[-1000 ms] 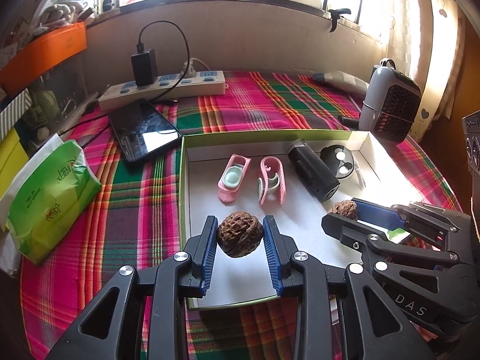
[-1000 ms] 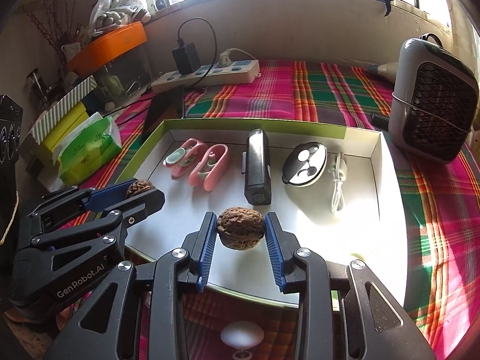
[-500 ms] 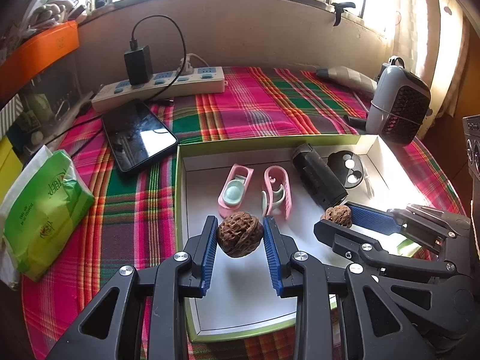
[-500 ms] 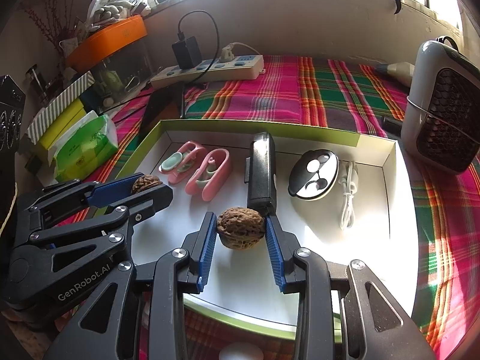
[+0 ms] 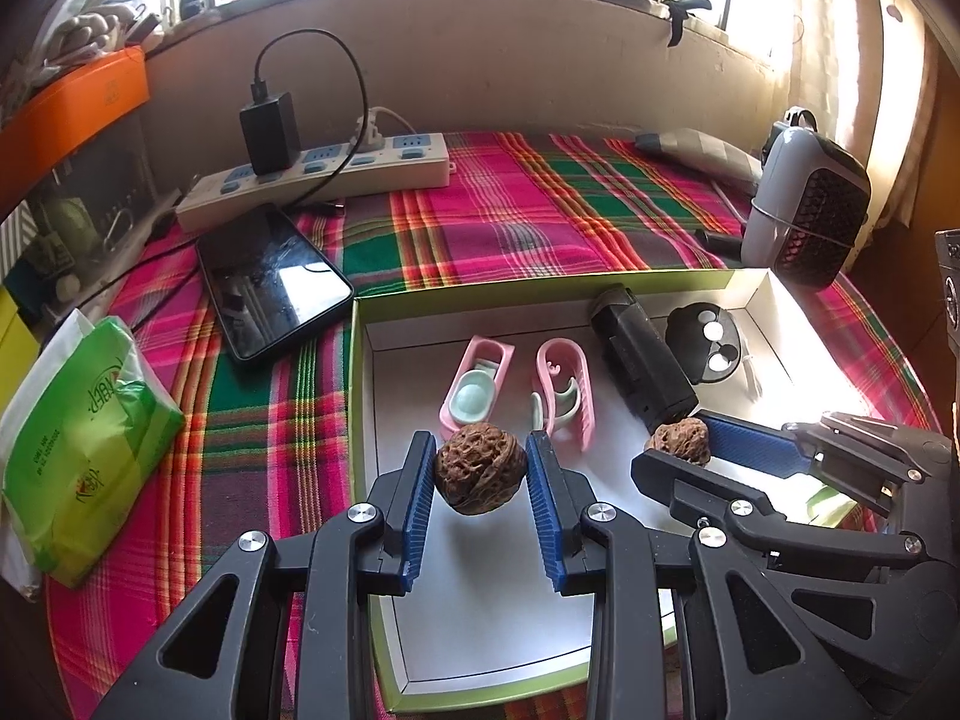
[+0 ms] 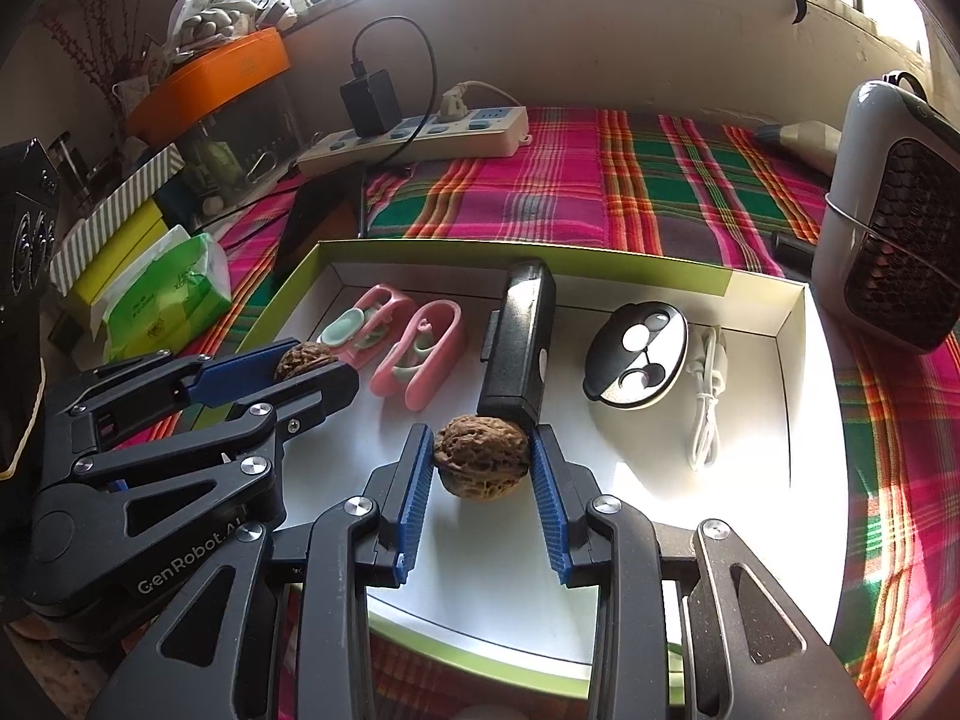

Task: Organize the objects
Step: 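Lower the walnut into the tray with the left tool while the right tool lowers its walnut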

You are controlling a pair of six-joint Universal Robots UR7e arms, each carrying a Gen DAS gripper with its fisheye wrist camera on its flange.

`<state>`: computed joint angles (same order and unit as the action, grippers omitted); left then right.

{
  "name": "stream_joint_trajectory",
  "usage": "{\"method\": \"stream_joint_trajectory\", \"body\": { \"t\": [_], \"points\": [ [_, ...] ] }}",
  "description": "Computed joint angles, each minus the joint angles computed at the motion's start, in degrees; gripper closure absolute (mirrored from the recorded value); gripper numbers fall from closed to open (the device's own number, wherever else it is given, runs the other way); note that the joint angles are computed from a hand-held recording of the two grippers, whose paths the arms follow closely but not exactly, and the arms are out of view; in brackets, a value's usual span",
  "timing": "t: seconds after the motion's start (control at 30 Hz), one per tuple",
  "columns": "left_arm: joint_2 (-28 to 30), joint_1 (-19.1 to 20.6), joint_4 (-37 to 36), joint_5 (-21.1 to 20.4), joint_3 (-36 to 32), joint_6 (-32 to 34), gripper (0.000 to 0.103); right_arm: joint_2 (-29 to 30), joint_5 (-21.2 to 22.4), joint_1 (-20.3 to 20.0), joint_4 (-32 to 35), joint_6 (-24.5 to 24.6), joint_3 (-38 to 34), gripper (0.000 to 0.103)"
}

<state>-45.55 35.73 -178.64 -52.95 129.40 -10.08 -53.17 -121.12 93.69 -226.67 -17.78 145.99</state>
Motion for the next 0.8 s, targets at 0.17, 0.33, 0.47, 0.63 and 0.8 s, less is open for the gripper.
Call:
{"method": "stream_joint_trajectory", "body": {
  "t": [0.17,0.33,0.47,0.63,0.8],
  "points": [
    [0.14,-0.04,0.29,0.23,-0.26,0.39,0.074,-0.03,0.45,-0.26,-0.16,0.16,0.06,0.068],
    [0.44,-0.2,0.49,0.81,-0.34,0.71,0.074,-0.08,1.02,-0.47,-0.52,0.27,0.28,0.068],
    [0.48,-0.17,0.7,0.95,-0.44,0.66,0.074,-0.16,1.2,-0.51,-0.46,0.41,0.33,0.068],
    [0.52,-0.23,0.95,1.16,-0.49,0.57,0.074,-0.22,1.45,-0.62,-0.68,0.55,0.48,0.068],
    [0.49,-0.31,1.18,1.32,-0.49,0.36,0.074,-0.35,1.64,-0.72,-0.53,0.92,0.49,0.068]
  ]
}}
